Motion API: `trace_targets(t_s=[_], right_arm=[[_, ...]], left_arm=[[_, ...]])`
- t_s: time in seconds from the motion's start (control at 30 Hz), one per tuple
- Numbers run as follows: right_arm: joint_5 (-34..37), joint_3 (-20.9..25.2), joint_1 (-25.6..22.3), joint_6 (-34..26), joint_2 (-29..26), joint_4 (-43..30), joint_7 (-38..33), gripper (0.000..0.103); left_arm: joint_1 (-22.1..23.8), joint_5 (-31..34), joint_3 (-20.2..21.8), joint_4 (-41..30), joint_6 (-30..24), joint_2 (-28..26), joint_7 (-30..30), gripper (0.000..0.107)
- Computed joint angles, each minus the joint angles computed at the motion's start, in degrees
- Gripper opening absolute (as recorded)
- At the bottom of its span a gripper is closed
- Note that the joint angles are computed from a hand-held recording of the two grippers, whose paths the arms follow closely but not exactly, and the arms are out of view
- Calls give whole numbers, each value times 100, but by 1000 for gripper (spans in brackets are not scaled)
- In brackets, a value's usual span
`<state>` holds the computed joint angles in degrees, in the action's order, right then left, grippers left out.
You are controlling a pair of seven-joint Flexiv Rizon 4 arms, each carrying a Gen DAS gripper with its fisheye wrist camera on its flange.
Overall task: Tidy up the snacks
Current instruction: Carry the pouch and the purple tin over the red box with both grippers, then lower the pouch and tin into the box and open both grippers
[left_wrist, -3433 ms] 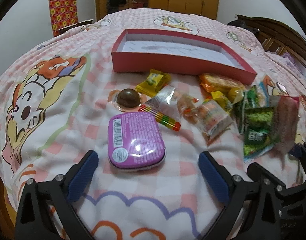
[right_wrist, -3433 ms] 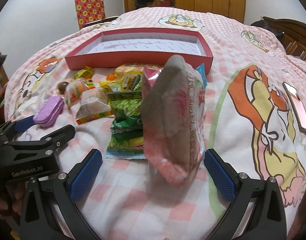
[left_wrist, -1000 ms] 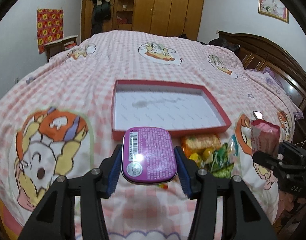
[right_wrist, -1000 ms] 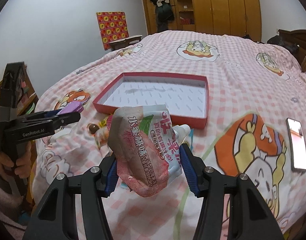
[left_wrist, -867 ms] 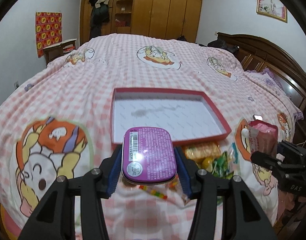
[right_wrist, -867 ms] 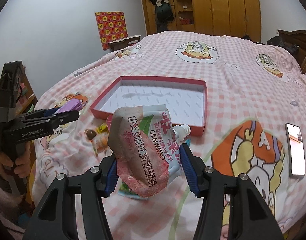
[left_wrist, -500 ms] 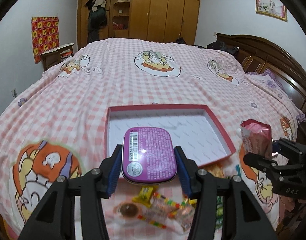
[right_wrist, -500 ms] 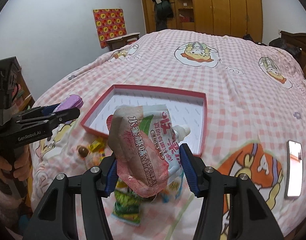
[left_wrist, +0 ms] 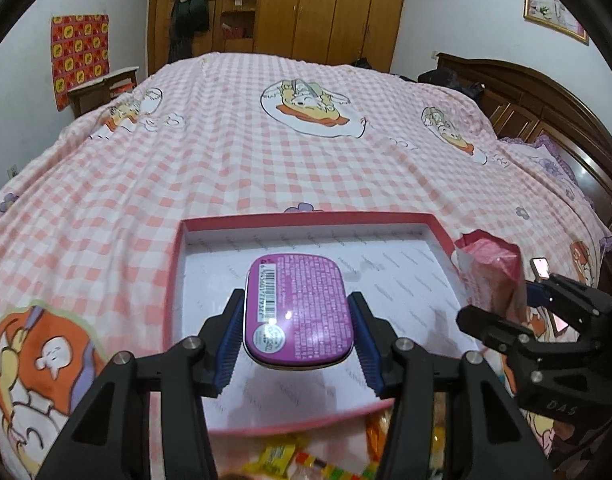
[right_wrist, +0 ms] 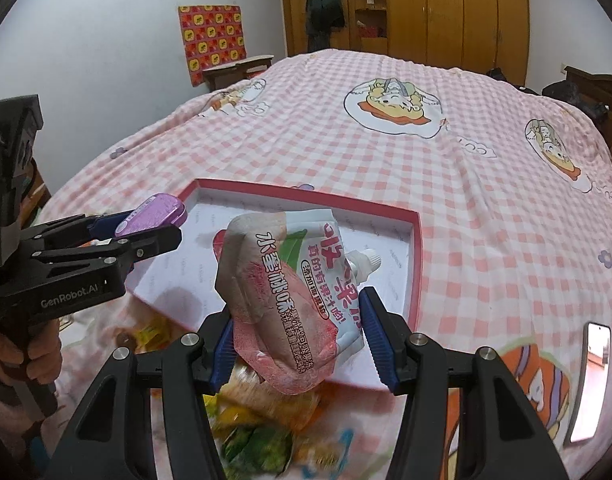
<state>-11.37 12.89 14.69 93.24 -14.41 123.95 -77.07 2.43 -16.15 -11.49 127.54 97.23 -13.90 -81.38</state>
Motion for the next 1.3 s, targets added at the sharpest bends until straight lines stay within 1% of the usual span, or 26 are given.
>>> trace_targets(t_s=[0.17,0.23,0.3,0.4,0.43,0.47,0.6,0.67,0.7,0.77,0.83,0.87,0.93,1.0,1.07,1.13,1.2,1.3], right_arm=[[-325,-660,477,45,-326,-209,321,57],[-345,-645,427,2,-475,-346,381,57],[-300,-469,257,-61,-616,-512,364,57],[-316,-502,270,-86,-771,-660,412,57],[-358,-602,351,-70,-798,-675,448,57],[-435,-810,523,-27,-821,-668,522,57],[-682,-1596,1171,90,-885,-622,885,57],[-791,-1962,1478,109,-955,-632,1077,57],[-821,-2024,1531,87,-989,-652,1141,57],[-848,-1942,1461,29,-1067,-732,1200,57],[-909,-1998,1489,75,-1102,-742,1241,57],[-927,-1996,1480,84,-1135,-771,1247,57],[-929,-1899,1382,73,-1196,-856,1234,57],[-949,-1909,1380,39,-1232,-911,1247,57],[-968,-1864,1343,-47,-1255,-973,1264,57],[-1012,-1883,1363,-99,-1252,-988,1300,58],[-1035,-1773,1282,-182,-1262,-1029,1297,59],[-1049,-1580,1134,-287,-1296,-1099,1279,60]], left_arm=[[-332,89,381,-363,-68,-342,-124,53],[-397,135,467,-465,-20,-467,-170,53],[-365,175,438,-546,12,-579,-177,53],[-307,211,384,-639,20,-713,-193,53],[-366,226,457,-691,29,-766,-221,53],[-459,245,564,-742,34,-809,-256,53],[-970,347,1184,-993,85,-1034,-390,53],[-959,351,1190,-1051,46,-1093,-420,53],[-917,349,1150,-1068,18,-1111,-427,53],[-957,340,1226,-1125,-66,-1165,-476,53],[-1099,338,1426,-1215,-181,-1239,-565,53],[-1061,331,1400,-1231,-216,-1262,-590,53],[-772,258,1102,-1212,-286,-1268,-595,53],[-632,240,957,-1184,-280,-1261,-594,53],[-657,270,999,-1193,-287,-1266,-604,53],[-828,341,1211,-1246,-335,-1286,-634,53],[-947,393,1350,-1290,-367,-1308,-679,53],[-964,417,1366,-1285,-305,-1327,-745,53]])
